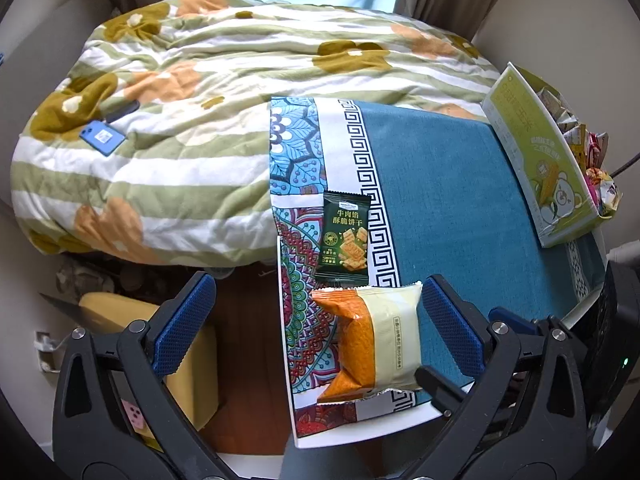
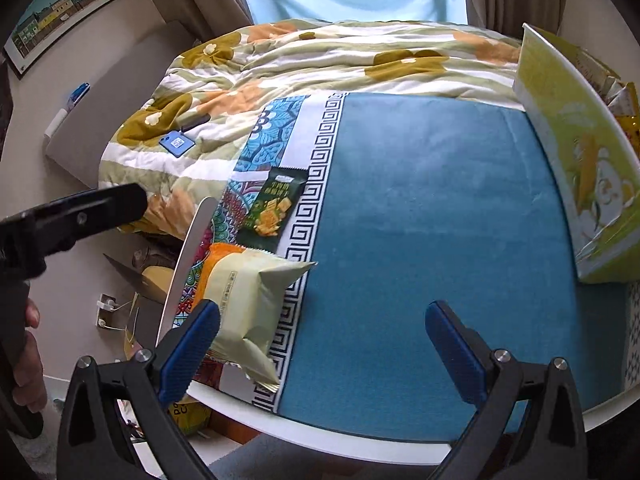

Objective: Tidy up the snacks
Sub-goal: 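Move both tools to the green cracker pack and orange-white bag, then grasp the green cracker pack with the left tool while the right tool grasps the orange-white bag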

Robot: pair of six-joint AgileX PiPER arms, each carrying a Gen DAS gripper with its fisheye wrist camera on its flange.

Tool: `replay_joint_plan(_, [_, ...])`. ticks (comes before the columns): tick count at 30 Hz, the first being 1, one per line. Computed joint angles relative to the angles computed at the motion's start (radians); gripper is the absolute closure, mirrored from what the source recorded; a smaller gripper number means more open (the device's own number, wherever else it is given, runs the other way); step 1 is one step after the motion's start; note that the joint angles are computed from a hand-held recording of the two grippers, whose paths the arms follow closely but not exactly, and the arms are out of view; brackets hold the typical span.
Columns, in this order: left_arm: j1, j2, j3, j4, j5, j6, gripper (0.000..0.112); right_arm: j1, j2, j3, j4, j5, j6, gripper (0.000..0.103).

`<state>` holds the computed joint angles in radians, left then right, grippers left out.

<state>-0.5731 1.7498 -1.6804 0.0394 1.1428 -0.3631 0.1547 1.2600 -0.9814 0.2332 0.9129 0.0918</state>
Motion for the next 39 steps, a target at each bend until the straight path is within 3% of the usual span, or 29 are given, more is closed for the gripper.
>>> replay_joint_plan(5, [0.049,0.034,0.026,-0.047,-0.05,0.054,0.01,0.2,0.038,0.07,-0.111,-0.177,0.257,0.001])
replay_joint_plan(10, [0.059,0.065,0.027,-0.049,-0.064,0.075,0.01,0.313,0.111,0.078,-0.267,-0.278,0.448,0.001])
replay_joint_plan(13, [0.062,0.093,0.011,-0.05,-0.063,0.081,0.01,0.32,0.142,0.07,-0.279,-0.293,0.455,0.011])
replay_joint_plan(14, [0.066,0.1,0.008,-0.061,-0.066,0.086,0.01,0.31,0.15,0.069,-0.252,-0.297,0.426,0.022])
replay_joint_plan(15, [0.066,0.109,-0.001,-0.065,-0.067,0.087,0.01,0.29,0.159,0.07,-0.199,-0.301,0.367,0.026])
replay_joint_plan(23, [0.042,0.204,-0.092,-0.063,-0.043,0.097,0.01,0.289,0.169,0.066,-0.163,-0.317,0.296,0.041])
replay_joint_plan(30, [0.003,0.314,-0.219,-0.058,-0.005,0.102,0.011,0.234,0.124,0.093,-0.194,-0.274,0.282,0.044])
replay_joint_plan(39, [-0.022,0.437,-0.329,-0.042,0.061,0.099,0.036,0.053,0.073,0.12,-0.185,-0.22,0.201,0.044])
